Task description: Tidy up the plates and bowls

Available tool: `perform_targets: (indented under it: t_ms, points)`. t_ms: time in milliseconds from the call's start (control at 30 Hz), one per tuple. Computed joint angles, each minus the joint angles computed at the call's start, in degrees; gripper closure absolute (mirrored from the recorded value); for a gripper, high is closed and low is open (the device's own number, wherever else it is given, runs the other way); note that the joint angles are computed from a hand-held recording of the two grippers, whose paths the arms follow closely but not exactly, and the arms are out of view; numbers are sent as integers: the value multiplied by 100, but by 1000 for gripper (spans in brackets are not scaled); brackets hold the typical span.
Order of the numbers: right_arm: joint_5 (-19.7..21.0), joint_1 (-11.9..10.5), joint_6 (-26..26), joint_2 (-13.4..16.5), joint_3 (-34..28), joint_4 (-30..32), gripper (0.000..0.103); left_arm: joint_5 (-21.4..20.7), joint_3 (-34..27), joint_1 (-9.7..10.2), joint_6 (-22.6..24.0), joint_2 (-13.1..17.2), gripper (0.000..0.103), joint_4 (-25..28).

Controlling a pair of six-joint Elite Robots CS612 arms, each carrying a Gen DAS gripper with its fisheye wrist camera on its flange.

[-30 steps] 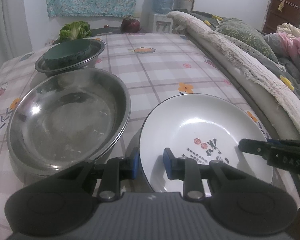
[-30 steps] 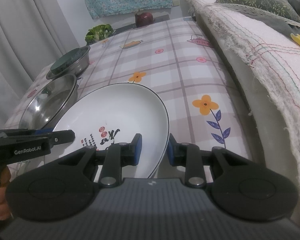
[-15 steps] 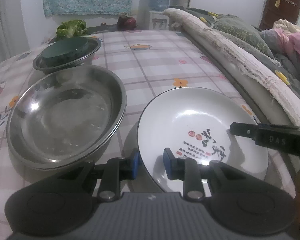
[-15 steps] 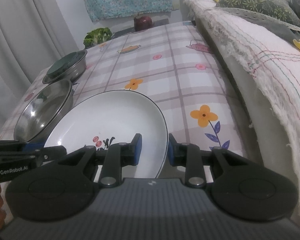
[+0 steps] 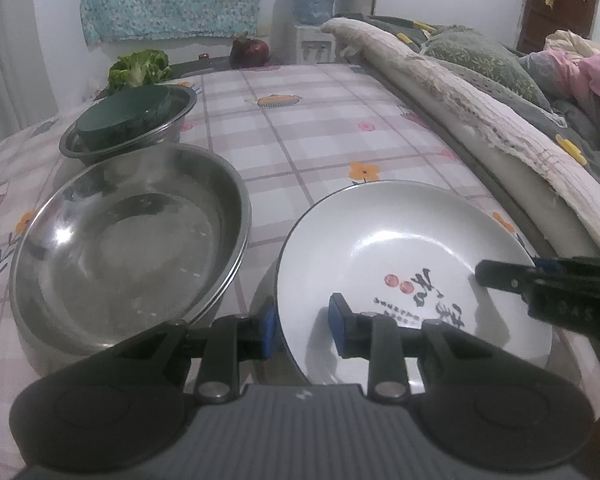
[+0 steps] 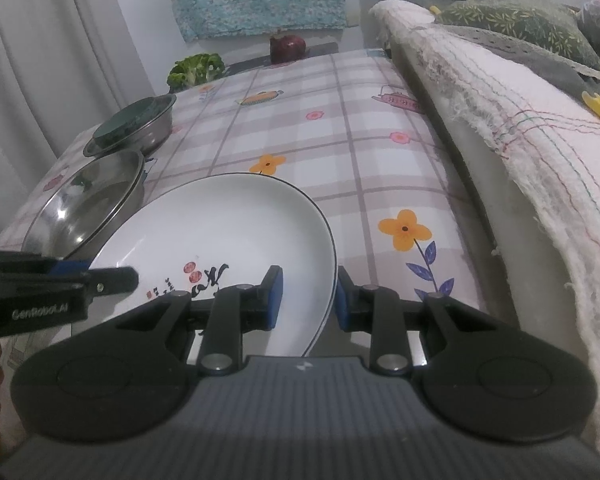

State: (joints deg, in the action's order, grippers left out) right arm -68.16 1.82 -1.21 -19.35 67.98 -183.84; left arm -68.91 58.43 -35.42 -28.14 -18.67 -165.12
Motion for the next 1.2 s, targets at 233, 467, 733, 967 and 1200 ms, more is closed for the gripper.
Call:
perform_targets:
  t_ms: [233,467,733,967,1200]
  points:
    - [-57,17,71,10,21,-107,76,-8,-65,19,-5,77,72,-200]
    - [-79,35,72,14,-11,-82,76,-62,96,19,-151,-20,73,-219]
    - [3,58,8,81,-143,-51,76,40,252,-11,-145,-103,73,-179]
    - [59,40,-23,82,-69,-193,76,79,219,-19,-98,-80,71,-154]
    - [120,29,-15,80,2,-322,75,58,204,-13,-123,-60,69,-197]
